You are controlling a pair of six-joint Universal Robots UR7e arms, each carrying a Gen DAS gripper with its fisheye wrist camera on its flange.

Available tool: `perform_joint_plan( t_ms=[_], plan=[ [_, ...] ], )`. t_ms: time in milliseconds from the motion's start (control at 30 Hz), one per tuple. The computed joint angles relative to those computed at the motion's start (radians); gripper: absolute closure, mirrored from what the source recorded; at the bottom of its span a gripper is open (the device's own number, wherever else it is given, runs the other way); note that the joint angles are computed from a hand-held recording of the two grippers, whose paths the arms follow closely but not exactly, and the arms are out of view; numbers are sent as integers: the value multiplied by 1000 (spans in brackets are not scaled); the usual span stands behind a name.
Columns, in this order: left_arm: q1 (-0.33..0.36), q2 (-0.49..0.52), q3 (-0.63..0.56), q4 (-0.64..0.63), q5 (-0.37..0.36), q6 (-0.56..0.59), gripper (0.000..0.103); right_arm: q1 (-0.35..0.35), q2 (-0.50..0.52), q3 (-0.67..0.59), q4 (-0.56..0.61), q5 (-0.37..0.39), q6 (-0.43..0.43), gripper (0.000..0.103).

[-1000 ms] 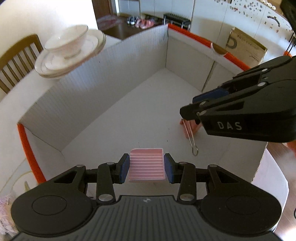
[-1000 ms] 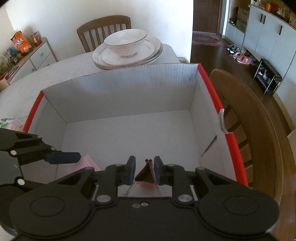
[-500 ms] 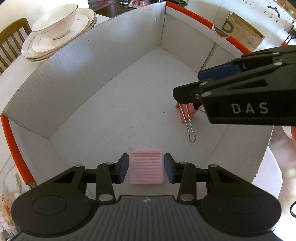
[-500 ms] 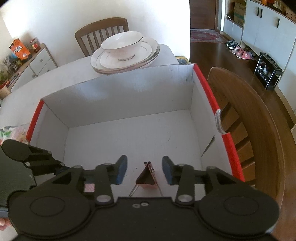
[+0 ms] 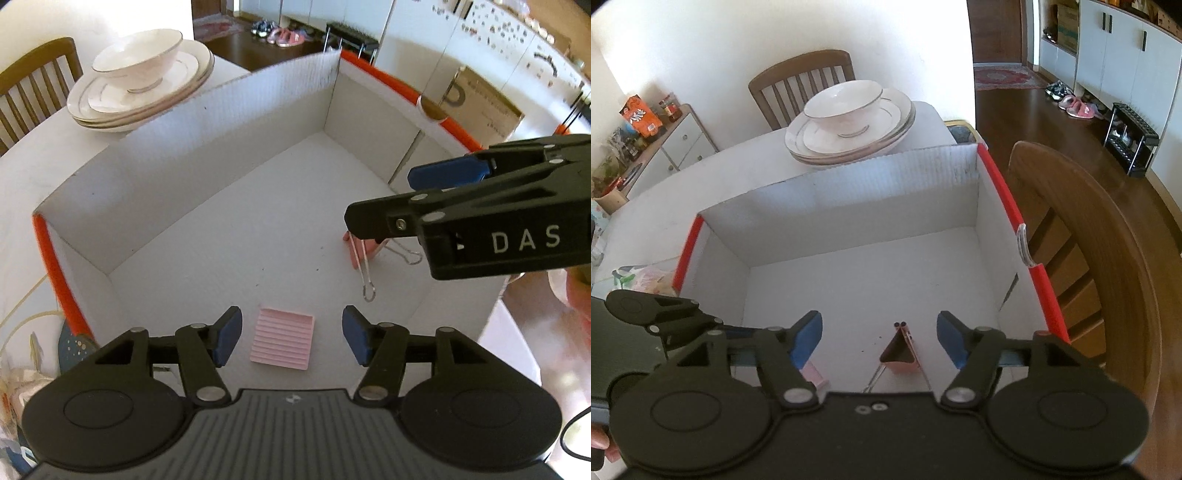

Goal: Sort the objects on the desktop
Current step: 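Open the left tool to drop the sponge while the right tool releases the clip, then withdraw both tools from the box back toward the table pile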

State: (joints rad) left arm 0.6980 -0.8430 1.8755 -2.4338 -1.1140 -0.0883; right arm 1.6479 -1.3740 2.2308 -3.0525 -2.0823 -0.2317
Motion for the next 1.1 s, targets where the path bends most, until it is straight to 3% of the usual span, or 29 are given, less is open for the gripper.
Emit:
perform_joint_plan(
  t_ms=[267, 600, 933, 1100],
  plan=[
    [-3, -26, 21, -85, -9, 25, 44, 28, -37, 10, 20, 31, 8, 30],
    [-18, -152, 126, -175, -37, 30, 41, 84, -54, 44, -22, 36, 3, 20],
    [-7, -281, 216, -211, -26, 71, 37, 161, -24, 73, -84, 26, 56, 17],
    [0, -344, 266, -243, 6, 117, 31, 210, 19, 84, -138, 12, 56, 13]
  ],
)
